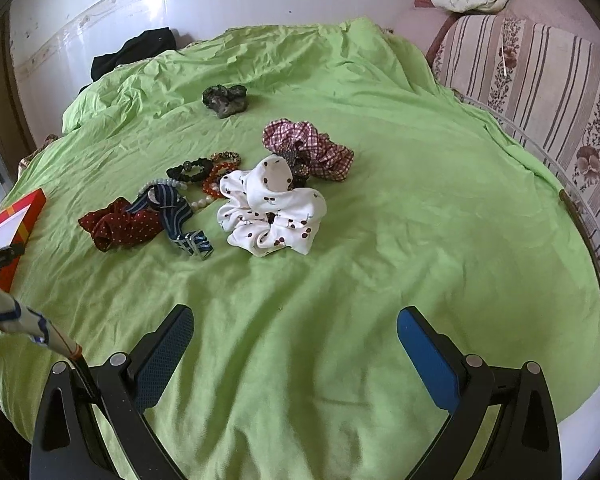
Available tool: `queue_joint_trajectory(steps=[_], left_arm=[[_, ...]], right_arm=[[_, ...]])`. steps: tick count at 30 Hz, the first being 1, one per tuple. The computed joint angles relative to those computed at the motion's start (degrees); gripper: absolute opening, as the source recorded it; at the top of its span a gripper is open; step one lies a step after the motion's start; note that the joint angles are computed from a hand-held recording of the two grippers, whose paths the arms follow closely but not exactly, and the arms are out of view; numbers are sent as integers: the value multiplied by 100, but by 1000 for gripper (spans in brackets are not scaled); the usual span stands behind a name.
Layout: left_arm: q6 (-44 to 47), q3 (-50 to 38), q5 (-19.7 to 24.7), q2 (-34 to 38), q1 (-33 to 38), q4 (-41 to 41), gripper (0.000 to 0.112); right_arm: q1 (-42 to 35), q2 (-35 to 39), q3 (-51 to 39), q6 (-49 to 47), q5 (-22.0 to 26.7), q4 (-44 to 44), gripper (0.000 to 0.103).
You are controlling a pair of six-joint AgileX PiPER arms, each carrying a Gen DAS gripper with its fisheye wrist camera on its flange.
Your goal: Organize jewelry
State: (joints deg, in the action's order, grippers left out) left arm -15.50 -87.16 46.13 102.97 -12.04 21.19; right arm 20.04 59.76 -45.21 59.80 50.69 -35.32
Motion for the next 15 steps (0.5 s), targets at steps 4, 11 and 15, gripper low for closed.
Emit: queue_joint_trajectory(steps=[4,11,15], left_arm=[[117,-59,-46,107,85,-88,6],[909,558,-522,-304,-306,-734,7],[1059,630,-703,-309,-584,-962,8]], right_arm=[[-173,-82,33,-32,-77,89,103],[-387,-28,75,-333,-394,435,103],[-355,-98,118,-389,-403,413,103]])
